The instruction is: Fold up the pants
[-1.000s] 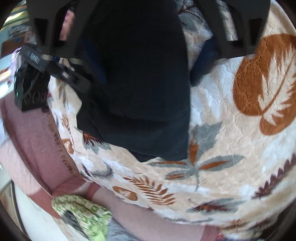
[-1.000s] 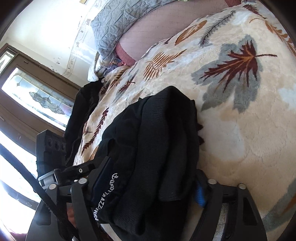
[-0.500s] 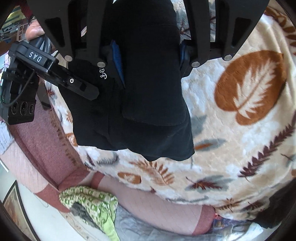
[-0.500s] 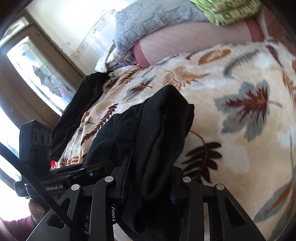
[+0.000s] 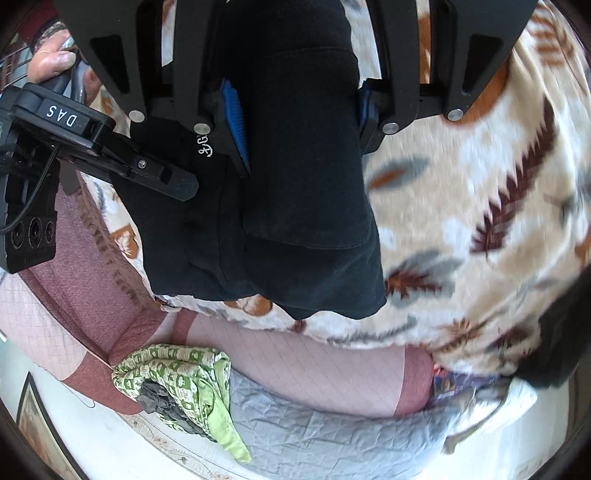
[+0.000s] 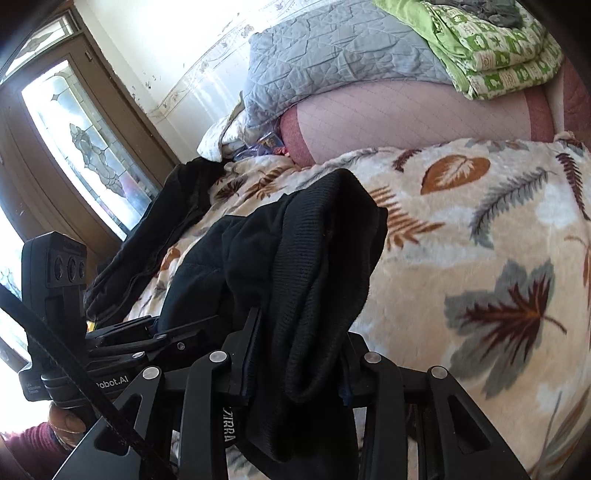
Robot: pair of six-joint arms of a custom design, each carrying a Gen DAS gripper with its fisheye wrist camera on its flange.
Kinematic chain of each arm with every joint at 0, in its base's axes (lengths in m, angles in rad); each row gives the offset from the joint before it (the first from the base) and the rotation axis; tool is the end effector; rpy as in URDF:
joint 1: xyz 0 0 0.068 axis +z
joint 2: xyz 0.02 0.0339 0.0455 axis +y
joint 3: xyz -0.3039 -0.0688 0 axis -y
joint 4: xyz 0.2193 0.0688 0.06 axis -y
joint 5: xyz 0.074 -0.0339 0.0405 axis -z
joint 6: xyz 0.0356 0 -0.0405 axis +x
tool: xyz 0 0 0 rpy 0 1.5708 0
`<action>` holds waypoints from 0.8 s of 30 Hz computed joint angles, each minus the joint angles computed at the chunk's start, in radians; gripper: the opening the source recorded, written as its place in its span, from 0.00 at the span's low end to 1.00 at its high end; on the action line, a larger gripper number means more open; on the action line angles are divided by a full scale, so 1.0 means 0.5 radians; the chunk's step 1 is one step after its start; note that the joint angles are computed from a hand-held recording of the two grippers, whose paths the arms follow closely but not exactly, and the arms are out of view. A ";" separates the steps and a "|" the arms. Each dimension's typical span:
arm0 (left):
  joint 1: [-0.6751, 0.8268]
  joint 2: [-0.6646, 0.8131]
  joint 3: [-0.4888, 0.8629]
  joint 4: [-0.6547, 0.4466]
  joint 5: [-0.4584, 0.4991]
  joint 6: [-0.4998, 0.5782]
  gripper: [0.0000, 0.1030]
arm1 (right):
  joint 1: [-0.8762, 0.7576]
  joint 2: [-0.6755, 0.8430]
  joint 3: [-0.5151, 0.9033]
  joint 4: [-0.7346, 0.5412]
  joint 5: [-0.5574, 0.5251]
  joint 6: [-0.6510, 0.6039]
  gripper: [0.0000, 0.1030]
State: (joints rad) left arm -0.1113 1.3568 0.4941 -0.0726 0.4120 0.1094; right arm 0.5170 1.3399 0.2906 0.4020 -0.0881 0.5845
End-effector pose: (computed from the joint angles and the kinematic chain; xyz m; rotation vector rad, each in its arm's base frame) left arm 0.2041 -0.0372 0.1971 0.4392 2.4278 -0.5151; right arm 0.1715 0.1011 0.1831 0.0273 2.3076 0.6875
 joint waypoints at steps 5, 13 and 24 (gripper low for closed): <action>-0.145 0.277 0.216 0.118 -0.151 -0.101 0.45 | -0.275 0.224 0.119 0.150 -0.169 -0.026 0.36; -0.254 0.787 0.577 0.186 -0.307 -0.177 0.45 | -0.534 0.738 0.297 0.492 -0.329 -0.033 0.36; -0.313 1.266 0.823 0.302 -0.390 -0.275 0.46 | -0.718 1.227 0.543 0.602 -0.449 -0.039 0.36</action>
State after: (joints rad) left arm -0.2677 1.9899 0.9054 0.0783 0.2168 -0.0282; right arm 0.1579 1.9534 0.5623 0.7031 -0.3125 0.5650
